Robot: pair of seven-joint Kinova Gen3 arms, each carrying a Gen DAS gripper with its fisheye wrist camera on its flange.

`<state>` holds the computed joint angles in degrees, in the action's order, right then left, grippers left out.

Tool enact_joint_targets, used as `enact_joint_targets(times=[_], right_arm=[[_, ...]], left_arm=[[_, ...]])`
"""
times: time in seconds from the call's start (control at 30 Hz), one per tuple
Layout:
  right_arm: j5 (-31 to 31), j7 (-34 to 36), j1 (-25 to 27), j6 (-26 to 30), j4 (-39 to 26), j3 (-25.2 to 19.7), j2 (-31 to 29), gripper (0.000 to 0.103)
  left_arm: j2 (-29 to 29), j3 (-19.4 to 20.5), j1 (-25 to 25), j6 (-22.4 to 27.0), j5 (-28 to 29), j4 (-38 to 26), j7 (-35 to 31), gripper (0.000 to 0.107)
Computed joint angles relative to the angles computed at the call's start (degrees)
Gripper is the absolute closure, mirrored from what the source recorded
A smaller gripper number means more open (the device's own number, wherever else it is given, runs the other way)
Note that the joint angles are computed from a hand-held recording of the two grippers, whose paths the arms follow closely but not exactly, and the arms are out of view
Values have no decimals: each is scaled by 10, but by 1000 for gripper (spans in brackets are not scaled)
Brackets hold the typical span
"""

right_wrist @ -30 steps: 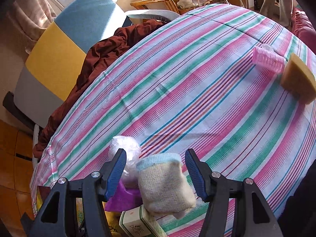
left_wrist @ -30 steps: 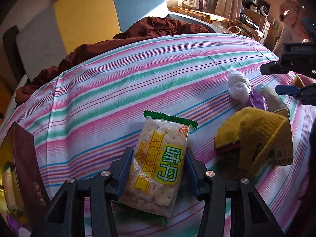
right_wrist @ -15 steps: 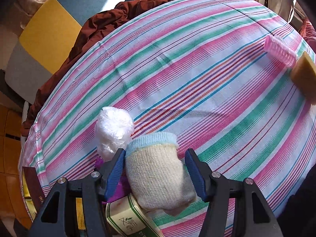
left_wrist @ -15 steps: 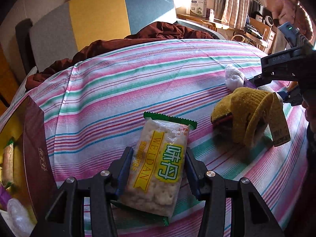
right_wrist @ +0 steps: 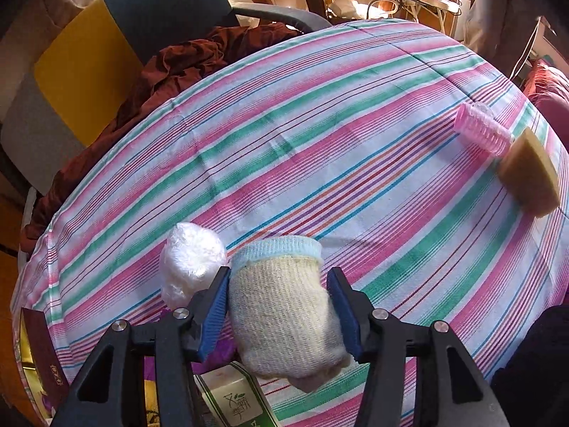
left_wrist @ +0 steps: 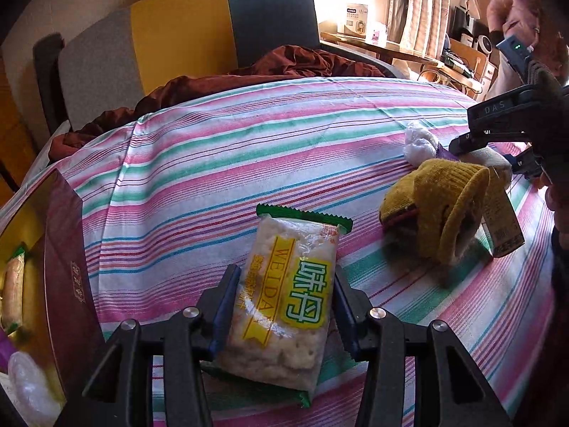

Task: Organize objects
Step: 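Carry the WEIDAN packet into the gold tin and open the left gripper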

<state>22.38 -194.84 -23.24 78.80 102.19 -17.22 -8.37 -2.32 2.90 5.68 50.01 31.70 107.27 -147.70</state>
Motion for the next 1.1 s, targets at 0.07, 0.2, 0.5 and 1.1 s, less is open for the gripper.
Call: enact_joint_targets(times=[0.07, 0.2, 0.5, 1.1], right_arm=[[32, -12, -3, 1, 0, -14, -9, 48], [109, -16, -26, -3, -10, -42, -2, 48], [163, 54, -83, -16, -50, -33, 42, 48], [165, 83, -122, 6, -70, -14, 72, 48]], left_arm=[[1, -4, -4, 25, 0, -11, 10, 58], [-7, -19, -21, 69, 17, -15, -1, 58], [-44, -82, -74, 150, 70, -40, -47, 58], [140, -94, -241, 138, -17, -306, 123, 58]])
